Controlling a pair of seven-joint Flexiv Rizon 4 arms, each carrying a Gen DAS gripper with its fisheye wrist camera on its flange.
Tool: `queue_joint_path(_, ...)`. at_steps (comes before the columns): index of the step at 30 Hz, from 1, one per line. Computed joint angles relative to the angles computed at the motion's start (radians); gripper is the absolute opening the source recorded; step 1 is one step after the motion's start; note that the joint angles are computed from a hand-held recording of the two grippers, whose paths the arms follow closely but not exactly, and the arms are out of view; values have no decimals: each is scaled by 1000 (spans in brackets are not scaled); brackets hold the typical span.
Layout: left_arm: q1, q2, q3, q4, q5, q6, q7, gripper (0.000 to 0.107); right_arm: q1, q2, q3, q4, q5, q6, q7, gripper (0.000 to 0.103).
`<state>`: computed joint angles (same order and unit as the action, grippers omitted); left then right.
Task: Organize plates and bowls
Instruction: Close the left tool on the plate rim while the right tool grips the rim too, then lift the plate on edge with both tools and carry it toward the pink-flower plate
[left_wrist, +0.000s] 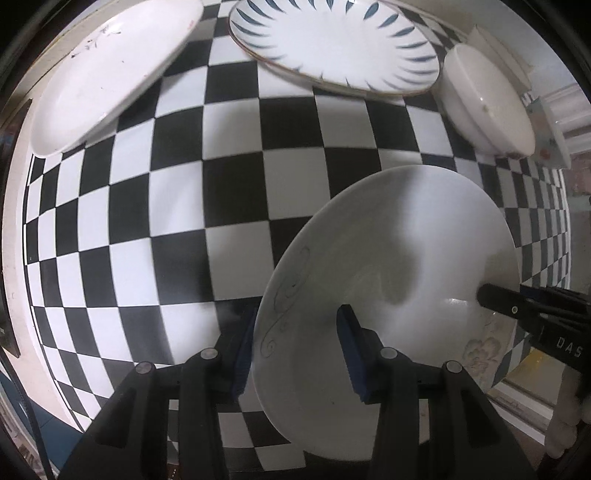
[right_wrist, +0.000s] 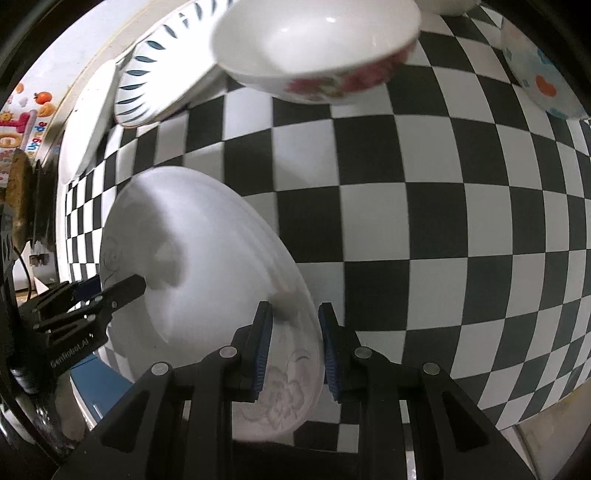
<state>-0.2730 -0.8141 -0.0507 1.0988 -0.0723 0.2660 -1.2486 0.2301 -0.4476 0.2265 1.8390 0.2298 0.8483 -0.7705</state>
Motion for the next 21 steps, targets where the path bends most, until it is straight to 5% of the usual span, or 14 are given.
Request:
queue_joint_path(13,-44,-2,16,-5,35,30,-104,41,-48,3,18,8,58,0,-83,28)
queue_joint_path(17,-1,57,30,26,27,112,-141,41,-41,87,-16,53,0,-38,-70,29)
queue_joint_path(20,40,103,32,33,5,188,-165,45,-45,160,-19,72,2,-21,-83,39)
queue_joint_path(21,55,110,32,27,-3,202,-168,50,-44,180,-19,72,8,5,-91,51)
